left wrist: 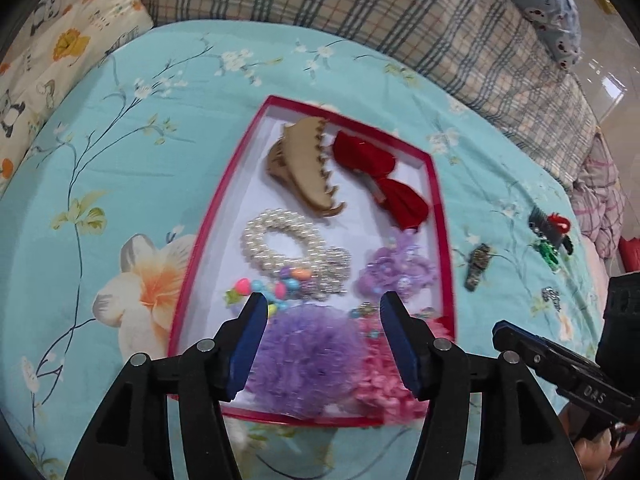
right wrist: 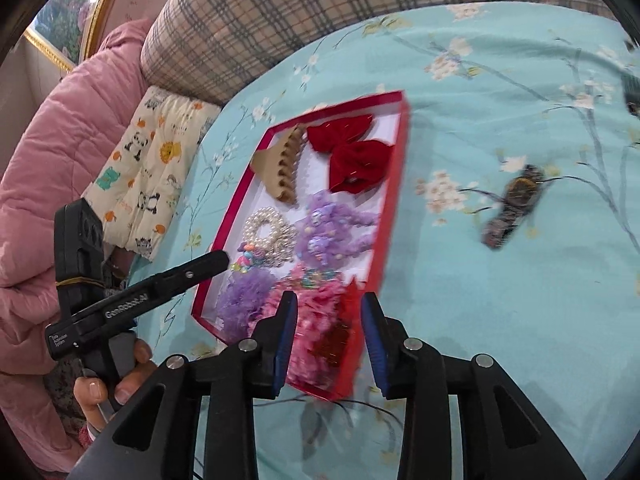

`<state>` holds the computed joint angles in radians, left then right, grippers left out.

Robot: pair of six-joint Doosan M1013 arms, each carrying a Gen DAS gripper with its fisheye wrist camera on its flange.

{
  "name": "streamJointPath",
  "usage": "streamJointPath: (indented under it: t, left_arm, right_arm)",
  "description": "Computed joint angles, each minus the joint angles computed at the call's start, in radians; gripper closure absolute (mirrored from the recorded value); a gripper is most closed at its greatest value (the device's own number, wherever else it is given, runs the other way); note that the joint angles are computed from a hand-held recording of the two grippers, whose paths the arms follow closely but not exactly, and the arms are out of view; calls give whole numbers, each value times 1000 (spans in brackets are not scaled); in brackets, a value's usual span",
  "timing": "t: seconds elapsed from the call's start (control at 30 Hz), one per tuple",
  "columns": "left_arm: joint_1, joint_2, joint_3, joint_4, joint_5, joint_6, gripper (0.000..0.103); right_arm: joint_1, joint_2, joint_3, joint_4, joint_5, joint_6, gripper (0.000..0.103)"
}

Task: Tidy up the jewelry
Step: 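Withdraw both tools from the box toward the wristwatch and green braid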

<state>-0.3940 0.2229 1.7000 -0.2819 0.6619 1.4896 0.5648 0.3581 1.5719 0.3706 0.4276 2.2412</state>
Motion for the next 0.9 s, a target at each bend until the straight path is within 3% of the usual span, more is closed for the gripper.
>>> streamJointPath:
  t: [0.43, 0.6, 0.9]
  left_arm:
    - [-67, 0, -18, -69, 19, 117, 43]
    - [-100, 26, -48, -87, 33, 149, 43]
    - [-174, 118, -147, -39, 88, 158, 43]
  right_arm:
    - [-36, -122, 170, -294, -33, 368, 68]
    - [-52, -159, 219, -411, -29, 512, 68]
    - [-103, -204, 276, -548, 23, 627, 66]
